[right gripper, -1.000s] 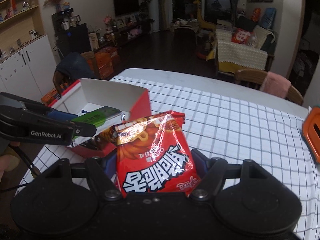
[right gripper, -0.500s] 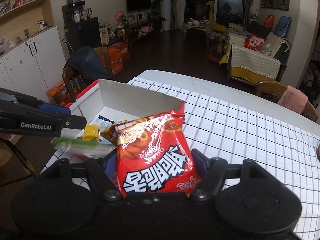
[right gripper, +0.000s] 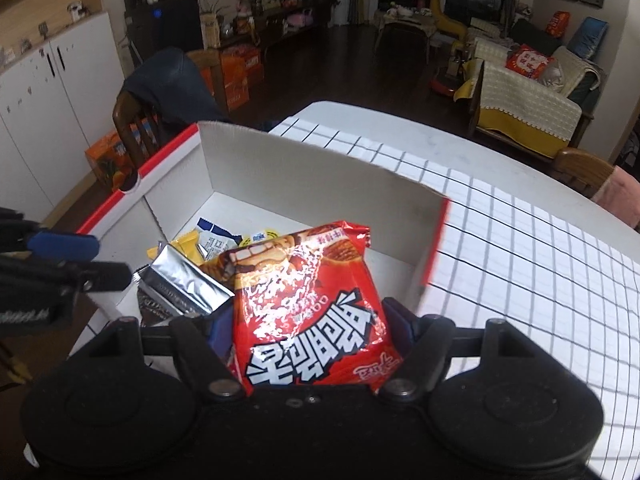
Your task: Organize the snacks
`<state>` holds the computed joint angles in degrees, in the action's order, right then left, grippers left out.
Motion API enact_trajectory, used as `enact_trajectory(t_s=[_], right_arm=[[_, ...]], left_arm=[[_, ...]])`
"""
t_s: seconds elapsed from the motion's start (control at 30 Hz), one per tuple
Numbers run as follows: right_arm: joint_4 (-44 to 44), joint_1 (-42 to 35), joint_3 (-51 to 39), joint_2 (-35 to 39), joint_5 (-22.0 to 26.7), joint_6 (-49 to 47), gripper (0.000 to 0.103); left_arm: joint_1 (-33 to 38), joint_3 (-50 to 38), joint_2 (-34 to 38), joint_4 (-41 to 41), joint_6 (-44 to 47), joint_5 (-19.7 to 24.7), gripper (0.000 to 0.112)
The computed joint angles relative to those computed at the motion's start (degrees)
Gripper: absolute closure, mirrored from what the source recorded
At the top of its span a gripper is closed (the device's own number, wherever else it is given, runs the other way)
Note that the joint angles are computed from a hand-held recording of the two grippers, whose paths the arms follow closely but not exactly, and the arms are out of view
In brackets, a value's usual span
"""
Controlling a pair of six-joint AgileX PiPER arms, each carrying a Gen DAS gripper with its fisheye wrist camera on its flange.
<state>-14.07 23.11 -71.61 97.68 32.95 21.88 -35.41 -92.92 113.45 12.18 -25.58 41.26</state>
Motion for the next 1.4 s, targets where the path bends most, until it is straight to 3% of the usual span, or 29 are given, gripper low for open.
enact_trajectory(t_s=[0.23, 0.4, 0.6, 0.83, 0.97, 1.07, 1.4], right_arm=[[0.17, 1.38, -8.15, 7.95, 4.22, -2.17, 0.029], [0.67, 1.37, -8.81, 8.83, 3.99, -2.24, 0.028], [4.16, 0.07, -6.32, 5.66, 1.85, -4.77, 0.016], [9.74, -1.97, 0.04, -2.06, -1.17, -7.33, 0.012], [13.09, -2.86, 4.36, -7.78, -2.82, -8.86, 0.008], [14.0, -3.04, 7.12, -11.69, -3.91, -9.04, 0.007], [5.98, 0.6, 14.15, -21.01, -8.1, 3.0, 0.0]], left_arm=[[1.54, 0.29, 0.57, -1.62, 1.1, -0.25, 0.074], [2.07, 0.16, 1.18, -2.4, 1.93, -0.17, 0.074], [1.97, 0.8, 0.8, -2.73, 2.06, -0.67, 0.074], [0.88, 2.01, -1.02, -1.6, 1.3, -1.52, 0.073], [0.07, 3.01, -2.71, -0.78, 0.61, -2.17, 0.065], [-0.86, 4.19, -4.35, 0.82, -0.55, -3.05, 0.054], [-3.61, 7.98, -9.26, 5.26, -4.61, -5.72, 0.031]])
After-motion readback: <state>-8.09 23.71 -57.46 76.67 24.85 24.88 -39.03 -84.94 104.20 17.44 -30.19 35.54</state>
